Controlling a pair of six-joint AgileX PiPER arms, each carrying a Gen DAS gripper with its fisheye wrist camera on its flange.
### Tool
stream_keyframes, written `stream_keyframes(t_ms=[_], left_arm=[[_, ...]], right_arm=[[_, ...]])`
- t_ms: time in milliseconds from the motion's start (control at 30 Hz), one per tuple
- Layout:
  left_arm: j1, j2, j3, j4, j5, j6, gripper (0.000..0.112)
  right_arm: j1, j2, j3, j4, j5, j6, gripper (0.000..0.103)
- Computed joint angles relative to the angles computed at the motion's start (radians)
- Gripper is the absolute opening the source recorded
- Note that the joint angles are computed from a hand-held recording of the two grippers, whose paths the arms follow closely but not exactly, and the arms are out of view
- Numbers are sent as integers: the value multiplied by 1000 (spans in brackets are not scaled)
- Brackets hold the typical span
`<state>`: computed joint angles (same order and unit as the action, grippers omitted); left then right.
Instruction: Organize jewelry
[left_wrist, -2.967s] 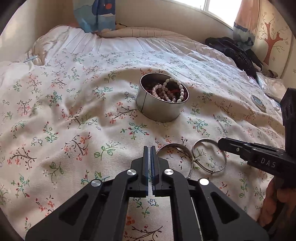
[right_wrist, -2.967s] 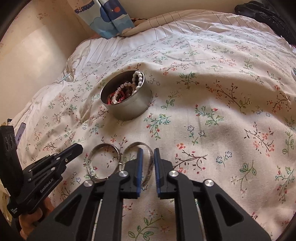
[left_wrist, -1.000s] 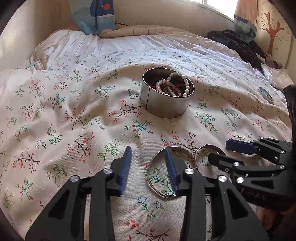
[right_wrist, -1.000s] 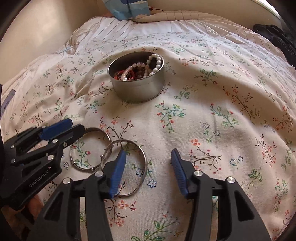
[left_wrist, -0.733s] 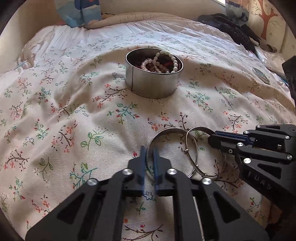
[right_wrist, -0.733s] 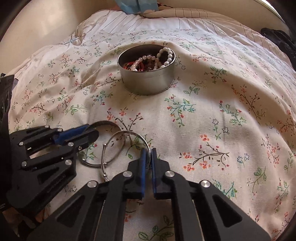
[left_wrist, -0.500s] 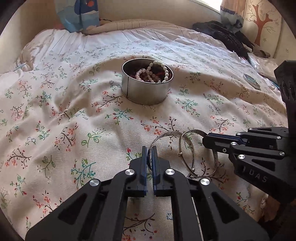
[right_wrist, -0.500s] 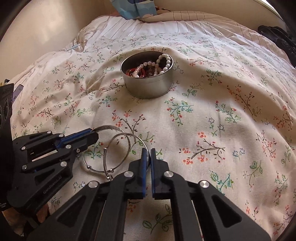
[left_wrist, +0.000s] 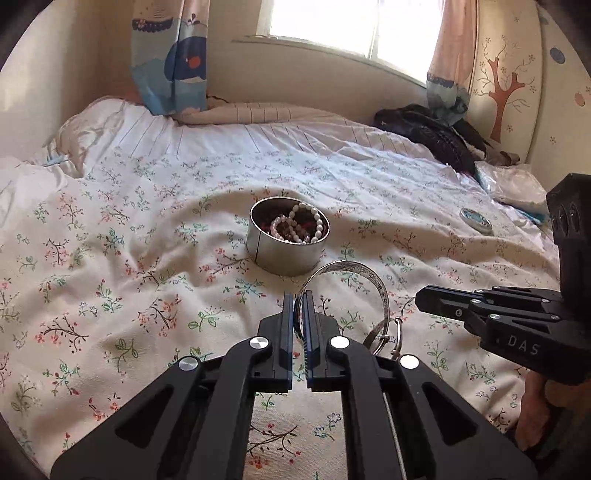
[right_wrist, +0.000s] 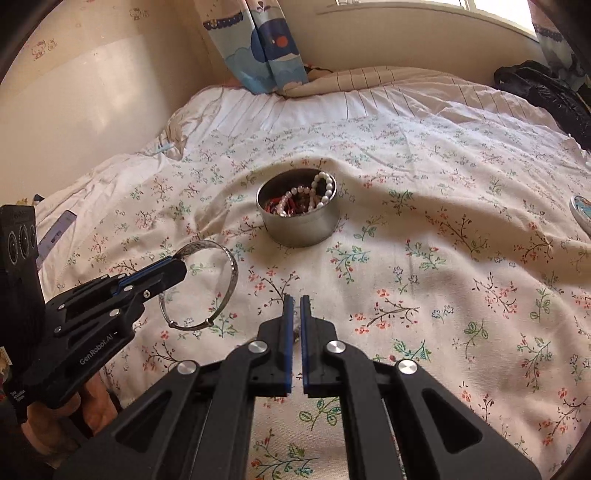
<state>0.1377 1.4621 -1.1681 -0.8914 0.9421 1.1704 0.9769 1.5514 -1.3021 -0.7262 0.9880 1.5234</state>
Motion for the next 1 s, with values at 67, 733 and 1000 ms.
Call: stream_keyframes(t_ms=[67,733,1000], left_arm=[[12,-6,1,-31,-2,15,4],[27,3,-2,-75,-37,26,4],[48,-11,6,-129,-38,48,4]], right_arm=[[20,-17,16,-51,0,41,4],[-133,238,-210,396,112,-399,5],[-40,-5,65,57,-129,37,4]])
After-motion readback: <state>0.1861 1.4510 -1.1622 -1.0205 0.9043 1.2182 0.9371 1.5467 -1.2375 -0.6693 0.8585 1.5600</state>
